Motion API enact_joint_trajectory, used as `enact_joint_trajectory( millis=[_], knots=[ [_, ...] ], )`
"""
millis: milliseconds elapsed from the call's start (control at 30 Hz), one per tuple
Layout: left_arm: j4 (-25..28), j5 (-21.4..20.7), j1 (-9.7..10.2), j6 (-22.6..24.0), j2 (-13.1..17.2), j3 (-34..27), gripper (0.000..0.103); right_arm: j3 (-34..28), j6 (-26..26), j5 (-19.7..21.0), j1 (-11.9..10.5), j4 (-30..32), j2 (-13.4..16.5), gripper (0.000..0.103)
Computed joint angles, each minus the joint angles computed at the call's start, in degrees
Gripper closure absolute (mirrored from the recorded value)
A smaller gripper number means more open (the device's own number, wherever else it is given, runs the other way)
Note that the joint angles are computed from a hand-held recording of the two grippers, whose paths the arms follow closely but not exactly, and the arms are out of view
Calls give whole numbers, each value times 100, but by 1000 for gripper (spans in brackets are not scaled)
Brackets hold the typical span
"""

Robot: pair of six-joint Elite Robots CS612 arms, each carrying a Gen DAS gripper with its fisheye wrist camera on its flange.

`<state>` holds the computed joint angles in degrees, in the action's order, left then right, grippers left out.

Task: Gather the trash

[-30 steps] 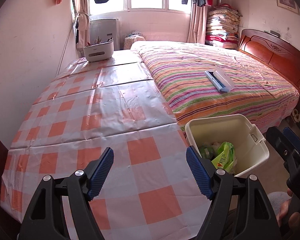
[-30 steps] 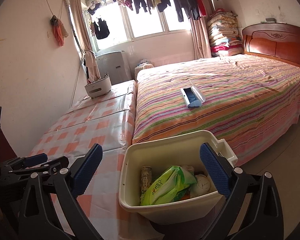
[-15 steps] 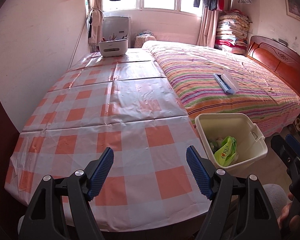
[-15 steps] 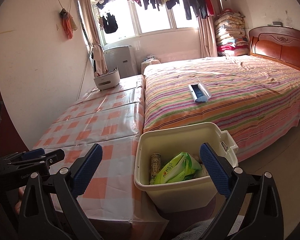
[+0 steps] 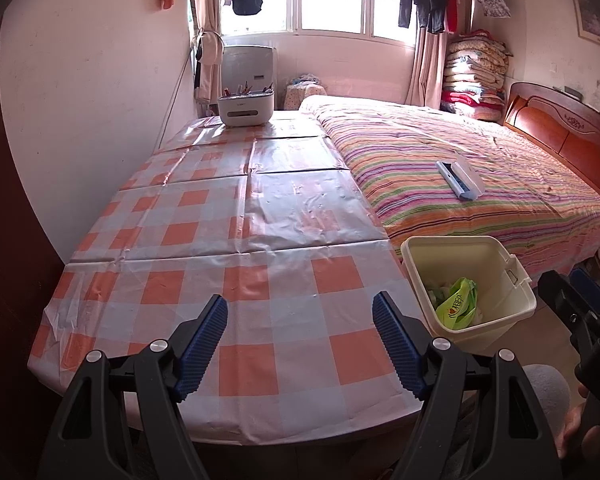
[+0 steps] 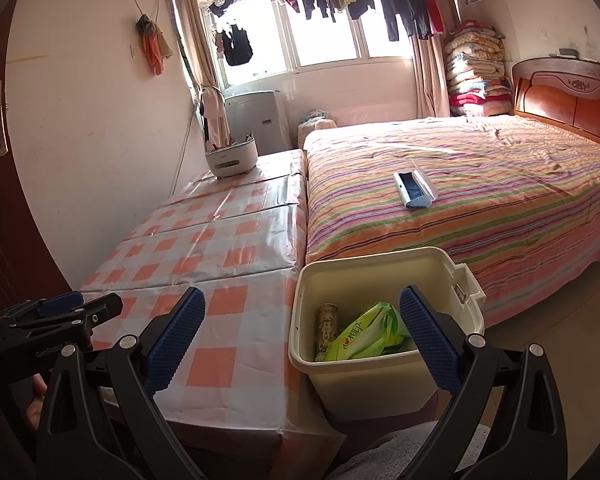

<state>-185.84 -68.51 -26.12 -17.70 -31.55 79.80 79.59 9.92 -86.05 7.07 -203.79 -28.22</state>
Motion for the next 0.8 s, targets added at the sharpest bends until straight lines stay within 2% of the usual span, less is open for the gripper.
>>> enact_joint_trajectory(
  millis=[100,300,800],
  knots=[
    [22,102,9,110,19,-78,30,-37,130,-33,10,73,-10,7],
    [84,-69,68,163,88,-262,30,-196,106,-175,23,217,15,7],
    [964,-320,122,327,391,-998,30,-815,261,-86,-58,830,296,7]
  ],
)
